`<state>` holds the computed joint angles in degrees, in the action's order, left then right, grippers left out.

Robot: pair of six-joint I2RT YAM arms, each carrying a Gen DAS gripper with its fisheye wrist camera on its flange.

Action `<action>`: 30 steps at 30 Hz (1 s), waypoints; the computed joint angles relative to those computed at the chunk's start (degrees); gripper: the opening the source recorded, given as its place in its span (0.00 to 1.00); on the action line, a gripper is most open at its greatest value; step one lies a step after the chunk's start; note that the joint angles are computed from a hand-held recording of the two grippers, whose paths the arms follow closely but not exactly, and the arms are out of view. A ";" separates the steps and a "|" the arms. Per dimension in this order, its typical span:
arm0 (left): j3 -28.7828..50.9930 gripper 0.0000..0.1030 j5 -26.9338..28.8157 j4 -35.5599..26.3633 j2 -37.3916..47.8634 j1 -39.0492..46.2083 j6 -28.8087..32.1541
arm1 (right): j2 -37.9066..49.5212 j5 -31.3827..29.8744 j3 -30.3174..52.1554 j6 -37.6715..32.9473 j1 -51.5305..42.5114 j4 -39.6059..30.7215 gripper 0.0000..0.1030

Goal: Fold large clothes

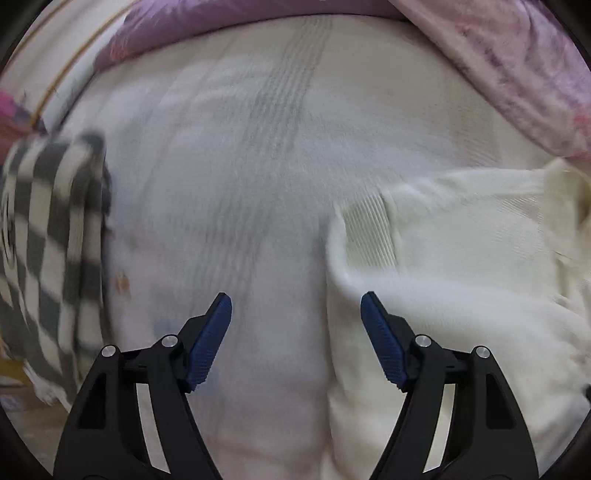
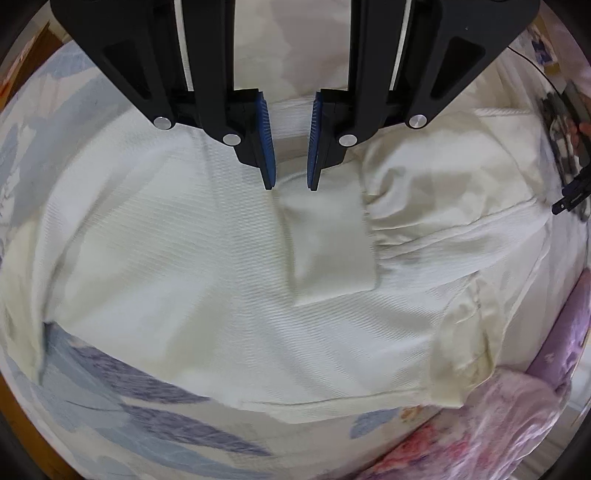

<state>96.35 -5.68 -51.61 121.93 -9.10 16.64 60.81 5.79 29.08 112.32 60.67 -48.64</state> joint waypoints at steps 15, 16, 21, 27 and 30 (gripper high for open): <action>-32.94 0.18 -6.35 8.88 -17.85 -2.25 2.92 | 12.56 -7.87 -1.61 2.75 -0.75 8.18 0.00; -33.23 0.18 -7.89 11.52 -15.42 -2.54 3.44 | 13.04 -7.61 -2.14 3.10 -0.45 9.39 0.00; -29.74 0.19 -8.20 6.28 -15.37 -3.94 2.91 | 9.21 -6.53 -0.73 1.85 -2.52 5.28 0.01; -28.68 0.27 -5.22 1.04 -22.76 -3.81 3.05 | 6.73 0.12 6.86 -4.94 -5.18 -3.40 0.04; -28.82 0.10 -1.33 1.72 -21.98 -1.96 4.98 | 12.27 -2.06 7.37 -13.32 -8.36 3.02 0.03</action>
